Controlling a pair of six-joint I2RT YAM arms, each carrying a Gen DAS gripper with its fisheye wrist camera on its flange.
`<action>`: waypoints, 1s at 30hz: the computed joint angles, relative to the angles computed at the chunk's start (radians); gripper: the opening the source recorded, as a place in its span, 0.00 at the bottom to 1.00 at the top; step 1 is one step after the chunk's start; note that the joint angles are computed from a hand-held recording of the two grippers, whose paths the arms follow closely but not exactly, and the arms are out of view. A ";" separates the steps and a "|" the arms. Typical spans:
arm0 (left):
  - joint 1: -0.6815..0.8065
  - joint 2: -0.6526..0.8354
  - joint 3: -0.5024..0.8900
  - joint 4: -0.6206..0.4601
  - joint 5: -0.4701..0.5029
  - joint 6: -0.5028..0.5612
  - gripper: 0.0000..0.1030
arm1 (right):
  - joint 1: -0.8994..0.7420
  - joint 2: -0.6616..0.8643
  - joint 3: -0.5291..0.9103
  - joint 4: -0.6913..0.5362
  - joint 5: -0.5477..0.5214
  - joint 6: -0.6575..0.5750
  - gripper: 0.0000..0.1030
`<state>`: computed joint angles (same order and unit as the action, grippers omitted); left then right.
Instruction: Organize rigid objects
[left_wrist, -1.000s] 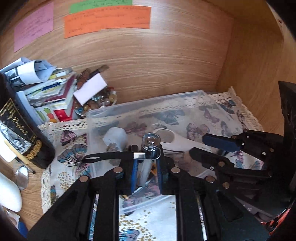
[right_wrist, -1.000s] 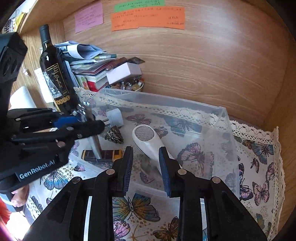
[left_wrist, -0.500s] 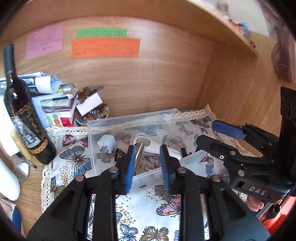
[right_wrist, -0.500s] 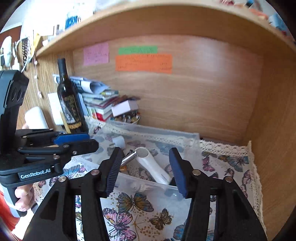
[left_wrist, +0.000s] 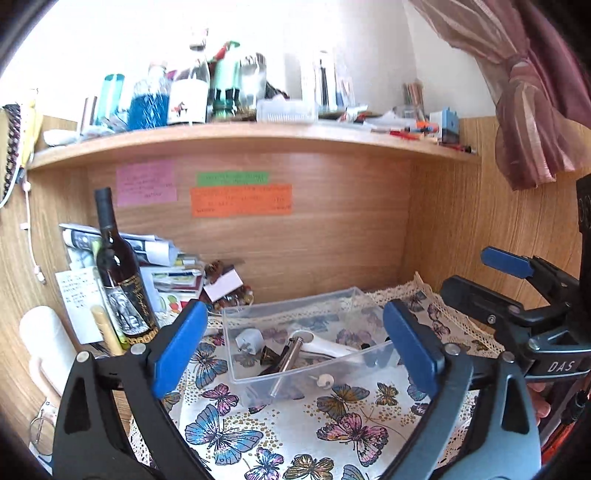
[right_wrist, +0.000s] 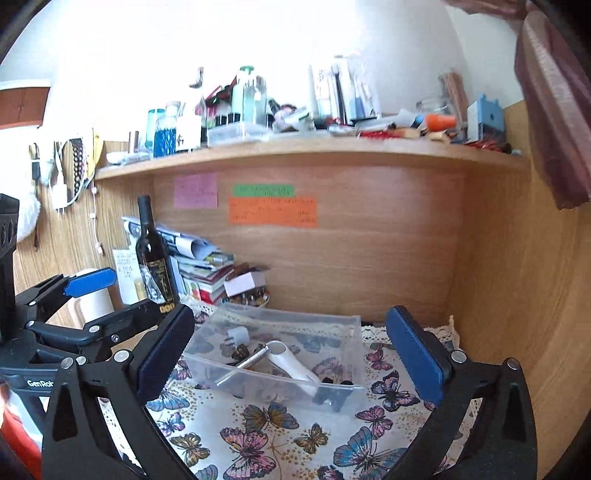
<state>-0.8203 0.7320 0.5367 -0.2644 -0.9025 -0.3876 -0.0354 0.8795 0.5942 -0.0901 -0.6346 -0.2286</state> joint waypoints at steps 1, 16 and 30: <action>-0.024 -0.004 0.002 -0.008 -0.033 -0.007 0.96 | -0.005 -0.010 -0.004 0.001 -0.005 0.004 1.00; -0.168 -0.049 0.034 -0.102 -0.177 -0.087 1.00 | -0.118 -0.100 -0.018 -0.040 -0.109 0.018 1.00; -0.129 -0.083 0.027 -0.109 -0.132 -0.103 1.00 | -0.105 -0.107 -0.022 -0.044 -0.101 0.015 1.00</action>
